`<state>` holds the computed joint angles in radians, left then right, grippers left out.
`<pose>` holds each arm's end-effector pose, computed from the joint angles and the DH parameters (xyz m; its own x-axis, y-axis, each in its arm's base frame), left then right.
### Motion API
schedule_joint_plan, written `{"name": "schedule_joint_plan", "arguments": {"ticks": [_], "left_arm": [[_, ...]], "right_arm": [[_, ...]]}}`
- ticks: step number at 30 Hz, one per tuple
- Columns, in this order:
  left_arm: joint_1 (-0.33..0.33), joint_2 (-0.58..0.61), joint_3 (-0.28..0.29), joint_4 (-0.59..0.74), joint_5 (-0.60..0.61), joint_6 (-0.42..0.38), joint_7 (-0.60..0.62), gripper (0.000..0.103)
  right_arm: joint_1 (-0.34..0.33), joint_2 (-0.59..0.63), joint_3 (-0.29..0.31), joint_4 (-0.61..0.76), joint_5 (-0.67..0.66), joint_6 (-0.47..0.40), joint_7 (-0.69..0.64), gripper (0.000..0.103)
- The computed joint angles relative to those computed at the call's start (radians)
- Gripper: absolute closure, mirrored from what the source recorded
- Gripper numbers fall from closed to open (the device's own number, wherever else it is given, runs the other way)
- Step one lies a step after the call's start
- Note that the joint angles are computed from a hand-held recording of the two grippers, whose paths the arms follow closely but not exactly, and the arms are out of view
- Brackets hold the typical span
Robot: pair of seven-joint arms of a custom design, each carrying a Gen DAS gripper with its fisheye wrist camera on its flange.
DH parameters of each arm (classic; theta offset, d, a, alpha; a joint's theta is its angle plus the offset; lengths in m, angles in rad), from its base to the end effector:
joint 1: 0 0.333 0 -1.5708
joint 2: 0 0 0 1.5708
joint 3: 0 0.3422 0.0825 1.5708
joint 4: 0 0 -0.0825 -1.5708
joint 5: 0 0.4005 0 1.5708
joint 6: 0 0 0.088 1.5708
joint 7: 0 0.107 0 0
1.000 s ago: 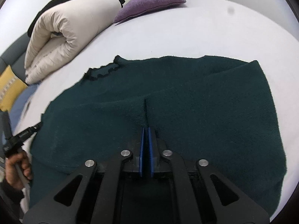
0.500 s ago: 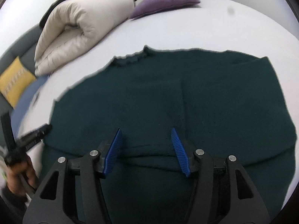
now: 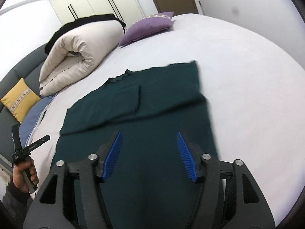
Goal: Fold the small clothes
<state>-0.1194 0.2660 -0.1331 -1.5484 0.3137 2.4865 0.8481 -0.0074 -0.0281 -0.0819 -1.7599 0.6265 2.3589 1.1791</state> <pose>0.6931 -0.1674 0.5973 0.2281 -0.9542 0.1938 -0.7232 -0.2993 -0.6224 0.6140 -0.0480 0.6620 0.1323 -0.9221 -0.3637 -0.7545 0.1443 -0.6402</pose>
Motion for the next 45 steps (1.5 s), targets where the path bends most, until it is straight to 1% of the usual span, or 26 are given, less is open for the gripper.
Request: {"name": "schedule_joint_plan", "arguments": {"ticks": [2, 3, 6, 8, 11, 12, 14, 16, 20, 25, 26, 27, 28, 30, 32, 34, 37, 38, 39, 40, 41, 43, 45], "left_arm": [[0.022, -0.098, -0.035, -0.148, -0.111, 0.068, 0.022, 0.024], [0.030, -0.129, -0.048, -0.197, -0.170, 0.086, 0.047, 0.024], [0.033, -0.221, -0.068, -0.338, -0.375, 0.127, 0.118, 0.024], [0.018, -0.258, -0.066, -0.393, -0.470, 0.132, 0.155, 0.024], [-0.005, -0.292, -0.056, -0.442, -0.527, 0.134, 0.184, 0.024], [-0.013, -0.297, -0.051, -0.452, -0.582, 0.133, 0.226, 0.024], [-0.024, -0.310, -0.042, -0.473, -0.648, 0.134, 0.274, 0.025], [-0.031, -0.318, -0.029, -0.486, -0.742, 0.141, 0.336, 0.025], [-0.044, -0.335, -0.008, -0.514, -0.945, 0.139, 0.452, 0.027], [-0.062, -0.361, 0.000, -0.554, -1.095, 0.132, 0.539, 0.029], [-0.066, -0.364, 0.004, -0.559, -1.136, 0.132, 0.561, 0.030], [-0.069, -0.362, 0.008, -0.561, -1.180, 0.131, 0.583, 0.035], [-0.068, -0.364, 0.010, -0.566, -1.202, 0.129, 0.588, 0.038], [-0.065, -0.356, 0.011, -0.563, -1.236, 0.127, 0.599, 0.048], [-0.062, -0.359, 0.009, -0.567, -1.256, 0.120, 0.605, 0.054], [-0.060, -0.359, 0.008, -0.567, -1.272, 0.112, 0.611, 0.058], [-0.056, -0.362, 0.005, -0.567, -1.259, 0.107, 0.603, 0.062], [-0.055, -0.361, 0.003, -0.566, -1.249, 0.107, 0.594, 0.069], [-0.053, -0.361, 0.003, -0.565, -1.236, 0.102, 0.584, 0.081], [-0.052, -0.364, 0.004, -0.569, -1.231, 0.095, 0.584, 0.086], [-0.051, -0.363, 0.003, -0.568, -1.221, 0.092, 0.575, 0.095], [-0.052, -0.366, 0.002, -0.574, -1.210, 0.093, 0.570, 0.096], [-0.054, -0.370, 0.002, -0.579, -1.208, 0.102, 0.565, 0.096]], "right_arm": [[-0.019, -0.084, -0.024, -0.086, 0.023, -0.035, -0.026, 0.039], [-0.030, -0.122, -0.040, -0.125, 0.029, -0.059, -0.027, 0.038], [-0.056, -0.192, -0.090, -0.195, 0.058, -0.165, -0.015, 0.038], [-0.078, -0.229, -0.119, -0.235, 0.067, -0.235, -0.009, 0.038], [-0.110, -0.270, -0.123, -0.293, 0.018, -0.250, 0.016, 0.038], [-0.118, -0.278, -0.131, -0.304, 0.015, -0.268, 0.024, 0.038], [-0.126, -0.266, -0.157, -0.303, 0.044, -0.335, 0.040, 0.038], [-0.137, -0.266, -0.170, -0.308, 0.064, -0.388, 0.033, 0.038], [-0.152, -0.271, -0.176, -0.328, 0.103, -0.435, 0.011, 0.038], [-0.169, -0.276, -0.179, -0.338, 0.138, -0.476, 0.016, 0.038], [-0.170, -0.274, -0.179, -0.337, 0.142, -0.483, 0.017, 0.038], [-0.173, -0.275, -0.179, -0.337, 0.144, -0.489, 0.017, 0.038], [-0.175, -0.276, -0.178, -0.337, 0.143, -0.494, 0.019, 0.038], [-0.179, -0.272, -0.178, -0.332, 0.144, -0.507, 0.025, 0.038], [-0.184, -0.271, -0.182, -0.333, 0.153, -0.516, 0.032, 0.038], [-0.190, -0.266, -0.184, -0.330, 0.156, -0.524, 0.043, 0.039], [-0.197, -0.262, -0.186, -0.324, 0.158, -0.539, 0.045, 0.039], [-0.199, -0.254, -0.187, -0.316, 0.157, -0.547, 0.043, 0.039], [-0.201, -0.251, -0.188, -0.312, 0.156, -0.553, 0.041, 0.040], [-0.203, -0.249, -0.186, -0.310, 0.153, -0.558, 0.043, 0.043], [-0.204, -0.242, -0.186, -0.303, 0.152, -0.566, 0.047, 0.044], [-0.207, -0.231, -0.185, -0.294, 0.148, -0.585, 0.055, 0.050], [-0.208, -0.223, -0.182, -0.288, 0.149, -0.601, 0.060, 0.053]]}}
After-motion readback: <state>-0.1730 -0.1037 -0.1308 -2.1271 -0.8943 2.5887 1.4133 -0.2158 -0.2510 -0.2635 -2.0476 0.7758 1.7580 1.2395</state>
